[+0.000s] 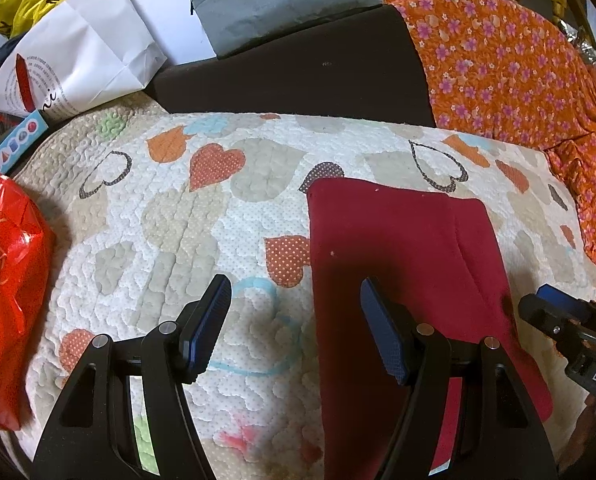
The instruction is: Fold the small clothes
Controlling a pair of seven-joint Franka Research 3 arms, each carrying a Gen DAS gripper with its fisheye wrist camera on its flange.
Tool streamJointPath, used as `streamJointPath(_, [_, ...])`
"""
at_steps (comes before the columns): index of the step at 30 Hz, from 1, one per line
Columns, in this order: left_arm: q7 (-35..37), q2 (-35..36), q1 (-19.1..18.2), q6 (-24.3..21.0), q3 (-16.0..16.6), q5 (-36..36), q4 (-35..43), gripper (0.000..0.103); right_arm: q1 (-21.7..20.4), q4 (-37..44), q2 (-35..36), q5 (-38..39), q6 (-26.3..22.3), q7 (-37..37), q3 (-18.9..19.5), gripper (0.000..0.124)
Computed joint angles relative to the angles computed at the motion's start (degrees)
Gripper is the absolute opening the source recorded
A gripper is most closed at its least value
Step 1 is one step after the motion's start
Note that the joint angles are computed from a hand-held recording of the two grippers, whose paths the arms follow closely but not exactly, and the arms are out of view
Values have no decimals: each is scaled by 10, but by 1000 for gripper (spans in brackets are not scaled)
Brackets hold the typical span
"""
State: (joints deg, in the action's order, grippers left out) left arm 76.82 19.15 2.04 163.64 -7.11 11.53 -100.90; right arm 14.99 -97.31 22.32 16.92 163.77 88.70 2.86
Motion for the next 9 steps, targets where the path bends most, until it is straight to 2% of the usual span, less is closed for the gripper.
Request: streamJointPath(9, [18,4,10,3,-12,-16,3,68,1,-4,-3,1,6,-4,0,47])
